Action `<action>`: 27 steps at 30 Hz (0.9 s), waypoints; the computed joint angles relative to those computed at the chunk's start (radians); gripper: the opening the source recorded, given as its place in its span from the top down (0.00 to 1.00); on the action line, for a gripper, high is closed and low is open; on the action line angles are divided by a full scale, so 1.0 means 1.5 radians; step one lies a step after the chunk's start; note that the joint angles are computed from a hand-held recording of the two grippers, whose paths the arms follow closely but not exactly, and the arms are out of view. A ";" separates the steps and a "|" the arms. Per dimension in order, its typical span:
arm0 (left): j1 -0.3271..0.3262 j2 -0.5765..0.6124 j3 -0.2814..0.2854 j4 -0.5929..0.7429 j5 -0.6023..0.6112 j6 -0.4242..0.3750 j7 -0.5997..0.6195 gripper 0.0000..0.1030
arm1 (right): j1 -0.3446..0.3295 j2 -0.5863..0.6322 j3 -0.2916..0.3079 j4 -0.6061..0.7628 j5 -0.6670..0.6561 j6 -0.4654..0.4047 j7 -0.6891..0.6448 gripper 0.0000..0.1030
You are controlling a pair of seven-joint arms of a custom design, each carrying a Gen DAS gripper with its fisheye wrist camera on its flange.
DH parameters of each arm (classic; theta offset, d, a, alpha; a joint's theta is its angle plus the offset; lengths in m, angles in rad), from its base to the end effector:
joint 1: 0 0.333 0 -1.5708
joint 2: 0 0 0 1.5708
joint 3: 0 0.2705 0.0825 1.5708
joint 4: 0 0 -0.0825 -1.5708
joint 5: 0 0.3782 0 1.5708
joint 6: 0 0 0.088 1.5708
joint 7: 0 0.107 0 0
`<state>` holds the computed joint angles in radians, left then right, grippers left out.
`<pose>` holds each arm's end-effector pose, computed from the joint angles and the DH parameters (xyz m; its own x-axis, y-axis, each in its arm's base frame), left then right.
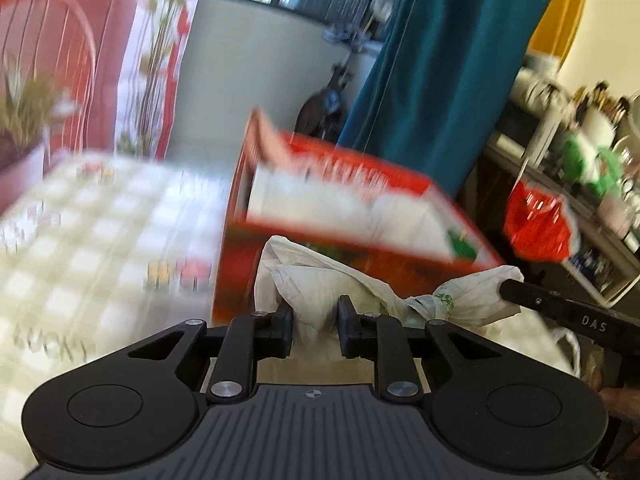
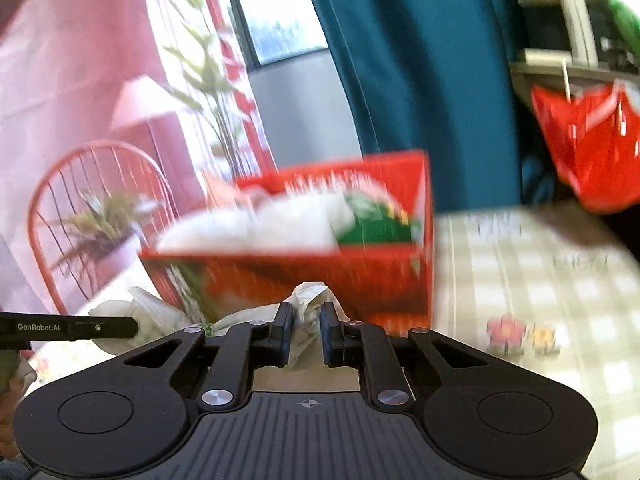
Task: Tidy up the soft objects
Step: 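Close both grippers on the white plastic-wrapped bundle, then lift the white bundle with both grippers and carry it over the box, then lower the white bundle into the red box and open both grippers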
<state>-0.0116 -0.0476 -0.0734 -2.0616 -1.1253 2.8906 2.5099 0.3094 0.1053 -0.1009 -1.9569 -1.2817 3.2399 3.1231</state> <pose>0.5732 0.0038 0.4886 -0.1781 -0.9491 0.2597 -0.5627 -0.1183 -0.8182 0.5498 0.2142 0.4654 0.1617 -0.9490 -0.2706 -0.4964 0.1588 -0.8534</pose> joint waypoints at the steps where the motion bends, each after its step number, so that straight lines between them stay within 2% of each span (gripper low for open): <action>1: -0.002 0.000 -0.002 0.010 -0.006 0.005 0.008 0.78 | 0.009 -0.002 -0.011 0.017 -0.052 -0.001 0.044 0.87; 3: -0.005 0.008 -0.003 0.041 -0.016 0.011 0.024 0.78 | 0.002 -0.002 -0.009 0.052 -0.123 -0.002 0.103 0.87; 4: -0.004 0.020 -0.004 0.064 -0.015 0.011 0.028 0.78 | -0.006 0.000 -0.003 0.067 -0.137 -0.003 0.112 0.87; 5: -0.001 0.036 -0.006 0.087 -0.002 0.004 0.020 0.78 | -0.017 0.000 0.005 0.073 -0.118 -0.002 0.085 0.87; 8: 0.014 0.108 -0.018 0.181 0.058 -0.014 -0.049 0.78 | -0.045 0.021 0.029 0.098 0.030 -0.005 -0.083 0.87; 13: 0.018 0.244 -0.027 0.343 0.205 -0.014 -0.185 0.78 | -0.050 0.100 0.029 0.205 0.147 -0.029 -0.217 0.87; 15: 0.004 0.297 -0.013 0.407 0.279 -0.024 -0.252 0.78 | -0.062 0.137 0.047 0.251 0.201 -0.047 -0.291 0.87; 21: -0.020 0.442 0.026 0.602 0.445 -0.087 -0.409 0.78 | -0.084 0.268 0.092 0.411 0.343 -0.130 -0.483 0.87; 27: -0.017 0.546 0.034 0.751 0.555 -0.161 -0.501 0.78 | -0.092 0.407 0.134 0.592 0.471 -0.236 -0.641 0.87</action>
